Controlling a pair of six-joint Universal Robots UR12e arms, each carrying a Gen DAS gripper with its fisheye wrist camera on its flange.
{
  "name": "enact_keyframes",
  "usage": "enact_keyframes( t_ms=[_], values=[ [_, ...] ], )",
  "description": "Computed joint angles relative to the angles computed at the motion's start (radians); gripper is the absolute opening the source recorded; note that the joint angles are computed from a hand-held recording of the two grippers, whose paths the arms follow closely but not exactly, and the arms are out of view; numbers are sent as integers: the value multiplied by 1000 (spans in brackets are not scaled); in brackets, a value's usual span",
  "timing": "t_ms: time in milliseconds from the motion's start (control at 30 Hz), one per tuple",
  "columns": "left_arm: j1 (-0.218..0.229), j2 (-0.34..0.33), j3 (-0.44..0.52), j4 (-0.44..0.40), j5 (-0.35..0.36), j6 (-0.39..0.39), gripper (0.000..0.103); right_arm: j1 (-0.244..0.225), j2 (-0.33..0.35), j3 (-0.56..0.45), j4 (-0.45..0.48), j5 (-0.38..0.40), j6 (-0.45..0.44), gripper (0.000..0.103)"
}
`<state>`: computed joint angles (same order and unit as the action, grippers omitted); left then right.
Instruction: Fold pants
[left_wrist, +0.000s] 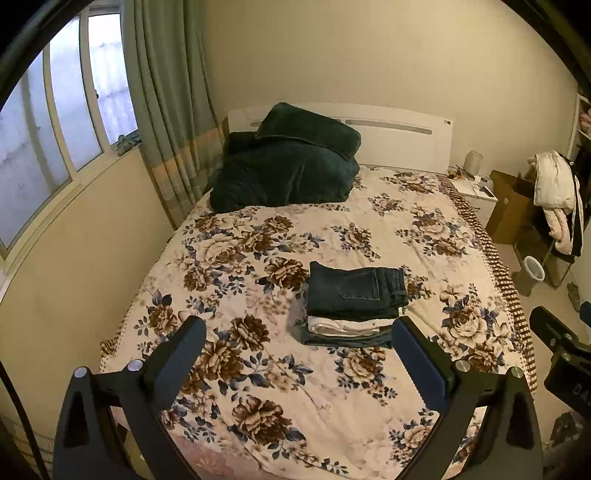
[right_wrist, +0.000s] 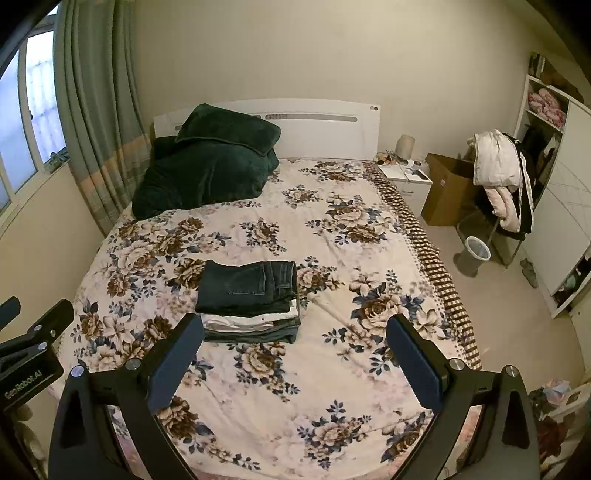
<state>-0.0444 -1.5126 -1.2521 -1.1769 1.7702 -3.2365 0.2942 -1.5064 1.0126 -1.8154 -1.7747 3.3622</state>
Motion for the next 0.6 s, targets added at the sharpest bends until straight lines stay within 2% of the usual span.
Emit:
enact_keyframes(
  t_ms=[267,600],
  values=[
    [6,-2,3,0,-9,1,103,15,-1,13,-1,-3,5,101],
    [11,-4,3,2,-15,9,103,13,-11,23,-2,6,5,101]
  ],
)
